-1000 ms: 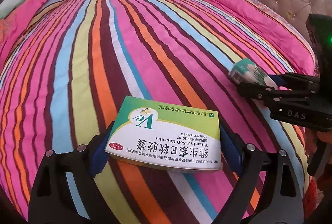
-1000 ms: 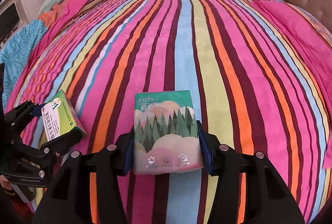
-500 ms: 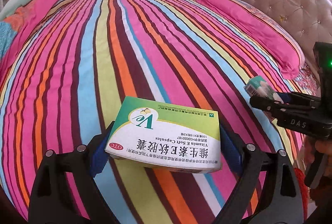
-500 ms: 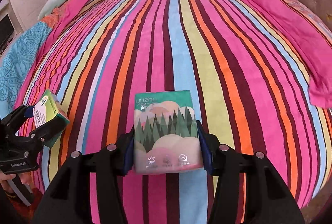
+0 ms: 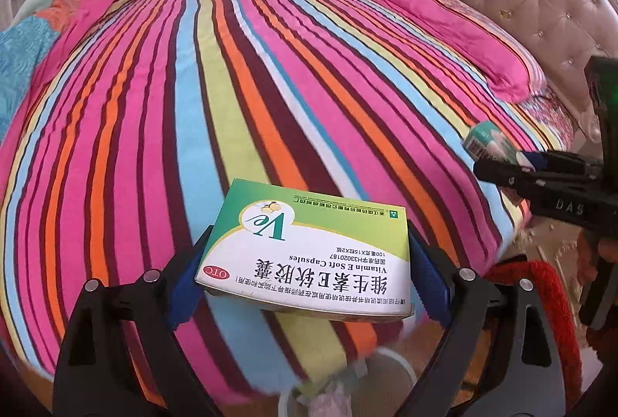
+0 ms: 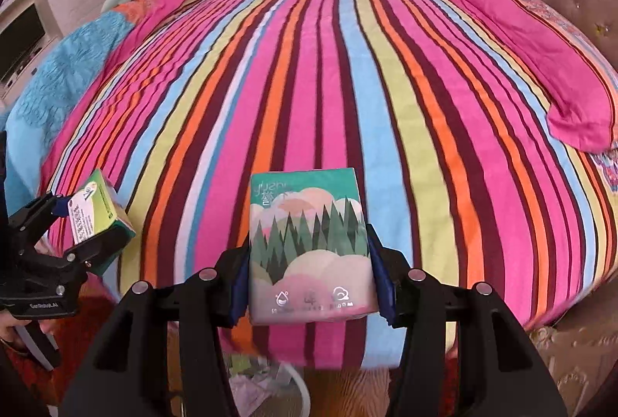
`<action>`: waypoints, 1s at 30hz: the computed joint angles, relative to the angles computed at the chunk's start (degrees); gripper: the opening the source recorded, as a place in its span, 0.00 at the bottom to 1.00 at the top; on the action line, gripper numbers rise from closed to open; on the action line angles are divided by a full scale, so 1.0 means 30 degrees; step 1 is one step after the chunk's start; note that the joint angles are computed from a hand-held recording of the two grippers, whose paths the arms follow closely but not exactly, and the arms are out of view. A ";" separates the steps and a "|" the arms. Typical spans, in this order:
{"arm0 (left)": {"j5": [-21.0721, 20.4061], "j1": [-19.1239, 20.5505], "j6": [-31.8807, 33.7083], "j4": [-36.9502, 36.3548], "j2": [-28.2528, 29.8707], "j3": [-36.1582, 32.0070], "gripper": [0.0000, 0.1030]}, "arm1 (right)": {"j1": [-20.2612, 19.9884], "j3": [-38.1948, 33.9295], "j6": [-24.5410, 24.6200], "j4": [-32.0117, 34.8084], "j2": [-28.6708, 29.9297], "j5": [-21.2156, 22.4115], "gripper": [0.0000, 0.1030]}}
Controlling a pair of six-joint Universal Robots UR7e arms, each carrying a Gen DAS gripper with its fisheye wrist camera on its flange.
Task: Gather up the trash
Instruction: 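Carry both boxes down over the white wastebasket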
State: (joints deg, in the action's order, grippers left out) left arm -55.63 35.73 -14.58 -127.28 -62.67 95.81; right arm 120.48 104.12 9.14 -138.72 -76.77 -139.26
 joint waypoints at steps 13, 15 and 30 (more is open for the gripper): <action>-0.0536 -0.2105 -0.2931 0.1487 -0.4111 0.4657 0.85 | 0.1674 0.2757 0.2712 0.1807 -0.1751 0.0415 0.48; -0.0840 -0.2314 -0.3363 0.1815 -0.4523 0.5135 0.85 | 0.1935 0.2885 0.3214 0.2189 -0.1820 0.0450 0.48; -0.3439 -0.2052 -0.6606 0.4390 -0.5334 0.6886 0.85 | 0.0731 0.5367 0.8189 0.4168 -0.2430 0.4868 0.48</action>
State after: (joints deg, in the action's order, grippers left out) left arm -65.95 29.58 -34.40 -114.11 -78.67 116.47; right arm 122.67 120.23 33.71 -126.22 -84.06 -124.66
